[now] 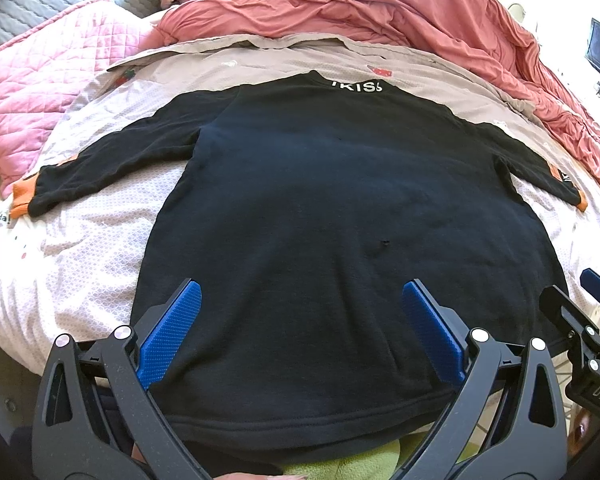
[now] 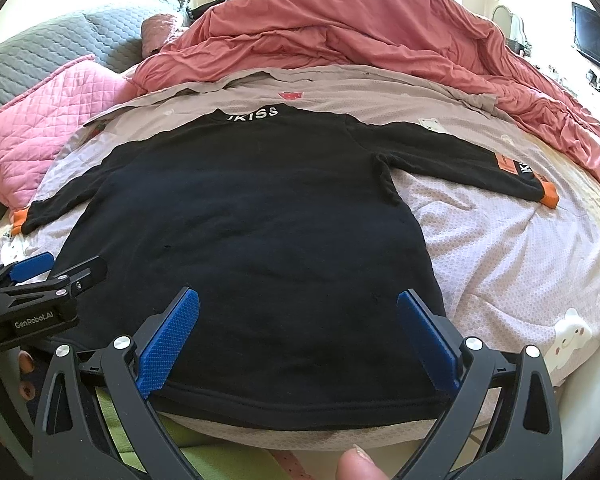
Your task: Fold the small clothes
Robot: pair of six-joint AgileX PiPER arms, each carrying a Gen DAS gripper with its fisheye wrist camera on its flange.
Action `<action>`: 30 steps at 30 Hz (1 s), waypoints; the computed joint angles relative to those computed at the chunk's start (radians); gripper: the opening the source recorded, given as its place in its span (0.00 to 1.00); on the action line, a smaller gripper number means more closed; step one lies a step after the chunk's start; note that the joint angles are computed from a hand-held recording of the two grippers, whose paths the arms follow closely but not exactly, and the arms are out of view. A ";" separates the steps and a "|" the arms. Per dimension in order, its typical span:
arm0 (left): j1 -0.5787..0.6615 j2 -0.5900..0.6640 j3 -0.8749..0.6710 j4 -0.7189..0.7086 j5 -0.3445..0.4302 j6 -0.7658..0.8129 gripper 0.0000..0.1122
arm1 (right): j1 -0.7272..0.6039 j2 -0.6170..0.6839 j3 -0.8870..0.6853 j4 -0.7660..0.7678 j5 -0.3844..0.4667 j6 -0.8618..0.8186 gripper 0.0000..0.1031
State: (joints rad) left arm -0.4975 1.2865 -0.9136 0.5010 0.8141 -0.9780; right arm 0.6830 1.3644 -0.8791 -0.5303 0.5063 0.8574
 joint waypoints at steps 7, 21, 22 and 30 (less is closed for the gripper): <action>-0.006 0.001 -0.006 0.006 0.005 -0.006 0.84 | -0.001 -0.003 0.002 -0.001 0.002 0.002 0.96; -0.012 0.002 -0.011 0.010 0.011 -0.012 0.84 | -0.010 -0.008 0.000 -0.005 -0.004 -0.003 0.96; -0.011 0.004 -0.015 0.006 0.014 -0.008 0.84 | -0.012 -0.005 -0.003 -0.002 -0.004 -0.009 0.96; 0.034 0.083 -0.114 -0.018 0.034 0.043 0.84 | -0.058 0.036 -0.063 -0.044 -0.001 -0.015 0.96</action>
